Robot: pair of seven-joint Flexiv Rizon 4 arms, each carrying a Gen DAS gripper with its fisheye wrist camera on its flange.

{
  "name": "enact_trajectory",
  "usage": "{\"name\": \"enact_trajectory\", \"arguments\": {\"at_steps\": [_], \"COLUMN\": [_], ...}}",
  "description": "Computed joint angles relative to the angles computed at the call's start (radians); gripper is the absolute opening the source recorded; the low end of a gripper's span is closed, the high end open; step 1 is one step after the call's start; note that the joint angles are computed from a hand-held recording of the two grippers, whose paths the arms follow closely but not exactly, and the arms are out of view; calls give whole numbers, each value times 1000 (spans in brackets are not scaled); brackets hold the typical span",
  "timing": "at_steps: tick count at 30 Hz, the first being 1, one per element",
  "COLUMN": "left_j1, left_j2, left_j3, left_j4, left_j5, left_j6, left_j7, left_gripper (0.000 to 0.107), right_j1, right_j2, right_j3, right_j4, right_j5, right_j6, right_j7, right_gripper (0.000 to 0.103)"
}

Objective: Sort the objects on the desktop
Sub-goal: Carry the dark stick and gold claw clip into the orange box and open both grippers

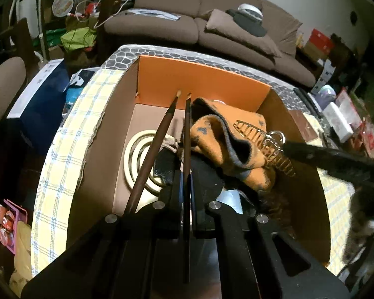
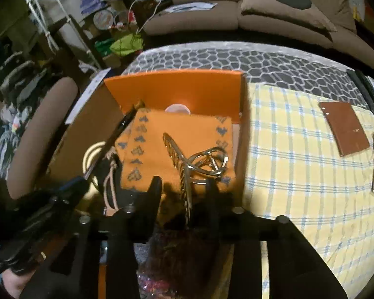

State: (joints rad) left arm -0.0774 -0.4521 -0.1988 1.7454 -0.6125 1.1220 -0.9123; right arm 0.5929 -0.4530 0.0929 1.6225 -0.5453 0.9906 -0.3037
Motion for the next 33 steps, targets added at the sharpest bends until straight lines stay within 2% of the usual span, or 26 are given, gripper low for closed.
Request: {"name": "enact_trajectory", "arguments": {"at_steps": [4,7,10,12,13,14,22,28,30,31,33], "left_j1": [-4,-4,-11,-2,1,8,36,31,29,30,30], "left_j2": [-7,-11,-19,-18,-16,-13,7,12,21,28,42], "left_j3": [5,4,18,9,6,-3,-23,-14,-21,-30,-48], "left_j4": [-9,-16,-32,-28,-24,-19,-5,-7,3,12,32], "left_j5": [9,10,34,19,12,-5,-88,-94,-102,-114,-146], "left_j6": [-2,-7,-29,-25,-17,-8,20,17,21,27,43], "left_j7": [-15,-25,-58,-60,-60,-51,-16,-10,10,30,77], "left_gripper": [5,5,6,18,32,38,38,40,47,54,66], "right_j1": [13,6,0,-2,4,11,27,18,17,18,19], "right_j2": [49,40,2,-23,-28,-30,9,29,36,40,52], "right_j3": [-36,-28,6,26,23,17,-17,-11,-11,-12,-17], "right_j4": [50,43,-8,-42,-50,-52,-7,13,19,22,36], "right_j5": [-85,-121,-68,-22,-15,-16,-60,-79,-90,-97,-120], "right_j6": [39,59,8,-22,-29,-34,-22,-22,-22,-24,-23], "right_j7": [83,72,-3,-55,-64,-66,-5,20,27,31,48], "right_gripper": [42,42,32,26,26,26,26,27,28,29,40]}}
